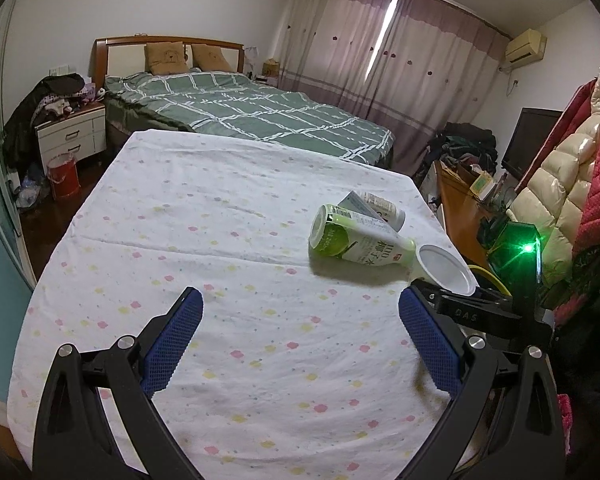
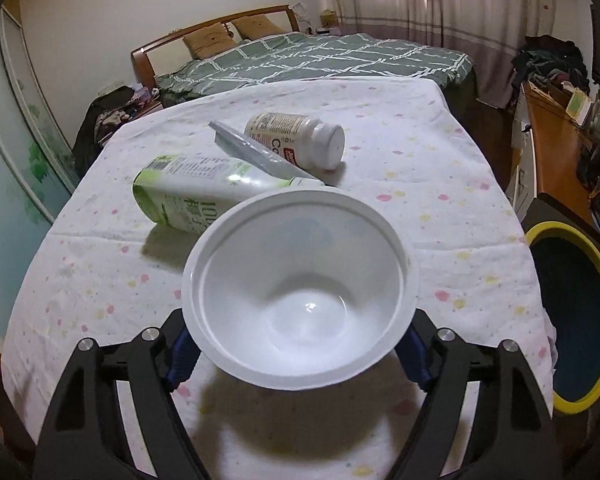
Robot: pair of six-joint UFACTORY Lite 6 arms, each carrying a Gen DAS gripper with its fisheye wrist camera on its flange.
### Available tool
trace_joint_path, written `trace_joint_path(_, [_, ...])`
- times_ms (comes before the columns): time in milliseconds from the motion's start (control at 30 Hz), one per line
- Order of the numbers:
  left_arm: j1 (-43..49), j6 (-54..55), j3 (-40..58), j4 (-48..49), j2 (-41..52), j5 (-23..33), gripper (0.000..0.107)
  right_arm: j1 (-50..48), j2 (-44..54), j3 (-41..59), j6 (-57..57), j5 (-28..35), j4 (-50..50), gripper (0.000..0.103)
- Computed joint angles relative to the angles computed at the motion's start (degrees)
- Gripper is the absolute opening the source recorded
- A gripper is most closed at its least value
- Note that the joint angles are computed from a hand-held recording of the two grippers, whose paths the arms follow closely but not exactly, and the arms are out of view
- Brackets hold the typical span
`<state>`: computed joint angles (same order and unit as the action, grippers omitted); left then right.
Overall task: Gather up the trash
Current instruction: 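Carry the white bowl to the yellow bin and drop it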
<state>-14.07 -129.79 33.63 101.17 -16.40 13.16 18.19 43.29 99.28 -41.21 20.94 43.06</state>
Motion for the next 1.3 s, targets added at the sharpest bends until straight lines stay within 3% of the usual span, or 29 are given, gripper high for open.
trace_joint_path(367, [0.58,-10.22,2.55,11.04,5.02,-1.58,0.097,-4.29,-10.43,-12.11,-15.48,3.23,13.33,0.076])
trace_joint_path(667, [-1.86,-8.03,5.48,8.75,8.43,-0.87,0.097,-11.78,-17.18,-18.64,-21.50,3.98,17.83,0.076])
trace_joint_path(900, [-3.32,-6.01,8.59,6.67,11.83,-0.84,0.097,-20.76,-13.38,-14.20,-19.14,4.36,15.56,0.076])
trace_joint_path(1300, [-5.90,-5.27,17.39,6.34,21.49,-1.96,0.097,-30.27,5.63,6.43,-3.56,6.42,0.31,0.076])
